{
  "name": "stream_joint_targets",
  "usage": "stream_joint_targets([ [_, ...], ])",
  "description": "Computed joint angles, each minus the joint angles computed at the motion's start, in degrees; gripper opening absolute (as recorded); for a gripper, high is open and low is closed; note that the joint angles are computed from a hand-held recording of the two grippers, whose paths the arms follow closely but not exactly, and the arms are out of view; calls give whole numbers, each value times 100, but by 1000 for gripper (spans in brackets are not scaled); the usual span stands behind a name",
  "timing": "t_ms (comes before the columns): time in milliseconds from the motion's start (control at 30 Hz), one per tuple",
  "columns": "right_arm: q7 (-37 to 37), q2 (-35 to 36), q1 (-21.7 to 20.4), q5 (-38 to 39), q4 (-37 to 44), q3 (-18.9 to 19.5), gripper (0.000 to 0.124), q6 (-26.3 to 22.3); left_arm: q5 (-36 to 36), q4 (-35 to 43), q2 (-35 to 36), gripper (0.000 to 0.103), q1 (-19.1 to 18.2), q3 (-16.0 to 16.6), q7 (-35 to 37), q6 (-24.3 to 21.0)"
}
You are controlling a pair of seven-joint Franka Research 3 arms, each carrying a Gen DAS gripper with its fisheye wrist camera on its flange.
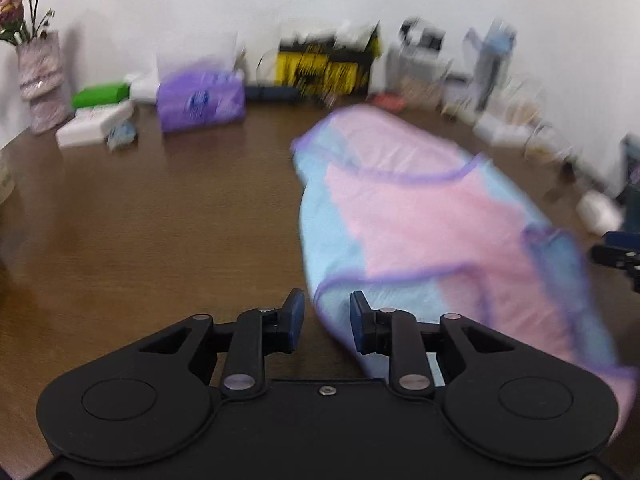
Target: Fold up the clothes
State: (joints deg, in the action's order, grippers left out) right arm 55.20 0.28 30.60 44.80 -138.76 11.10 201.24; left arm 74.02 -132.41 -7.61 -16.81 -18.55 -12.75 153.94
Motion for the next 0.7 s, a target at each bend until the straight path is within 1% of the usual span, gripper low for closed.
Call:
stream_joint_targets([
  [33,812,-38,-53,-830,-21,-209,53,-51,134,120,20,39,45,61,-67,68],
  [67,1572,-51,-269,-1598,10,-249,53,-87,260,243,41,49,108,108,-130,145],
  [100,2448,88,-686,-2439,241,-139,53,-188,377,405,106,54,55,245,-233,167],
  [133,2945,224,-1148,-2877,463,171,53,-317,191,685,372,57,189,301,16,465],
  [167,3306,322,-1649,-3203,629,579,53,-468,-84,994,666,57,223,417,295,702],
  [200,4059,607,-2149,-3930,996,886,53,-664,-474,1318,982,57,204,576,720,943],
  [233,4828,936,-2649,-4669,1435,1230,52,-921,-1176,1681,1363,57,243,642,1416,936],
  [267,5195,1206,-3118,-5125,1756,1649,52,-1129,-1477,1844,1544,57,395,508,1710,960],
  [300,5191,1478,-3387,-5179,2076,1953,52,-1340,-1695,2169,1840,57,356,570,1939,809],
  [333,5046,1808,-3456,-5033,2486,2104,52,-1618,-1833,2599,2174,57,260,622,1997,400],
  [367,5001,2021,-3375,-4953,2770,2059,49,-1855,-2033,2911,2437,57,102,794,2205,248],
  [400,4966,2229,-3282,-4876,3059,2001,46,-2095,-2073,3025,2524,57,100,777,2198,130],
  [467,4913,2653,-3080,-4727,3680,1866,42,-2599,-2556,3452,2914,57,32,852,2485,-76],
  [500,4896,2869,-2972,-4655,4013,1791,41,-2864,-2607,3468,2945,57,-34,931,2486,-81],
  [533,4858,3009,-2911,-4566,4202,1762,40,-3030,-2684,3482,2987,57,-70,996,2535,-79],
  [600,4786,3294,-2801,-4367,4573,1726,35,-3313,-2876,3521,3098,55,-119,1088,2632,-45],
  [633,4751,3441,-2752,-4257,4757,1720,33,-3430,-2899,3491,3134,45,-116,1112,2566,56],
  [667,4707,3474,-2710,-4182,4796,1683,28,-3444,-2882,3454,3127,26,-97,1110,2521,98],
  [700,4751,3506,-2576,-4158,4861,1537,17,-3452,-2953,3419,3143,20,-129,1170,2498,117],
])
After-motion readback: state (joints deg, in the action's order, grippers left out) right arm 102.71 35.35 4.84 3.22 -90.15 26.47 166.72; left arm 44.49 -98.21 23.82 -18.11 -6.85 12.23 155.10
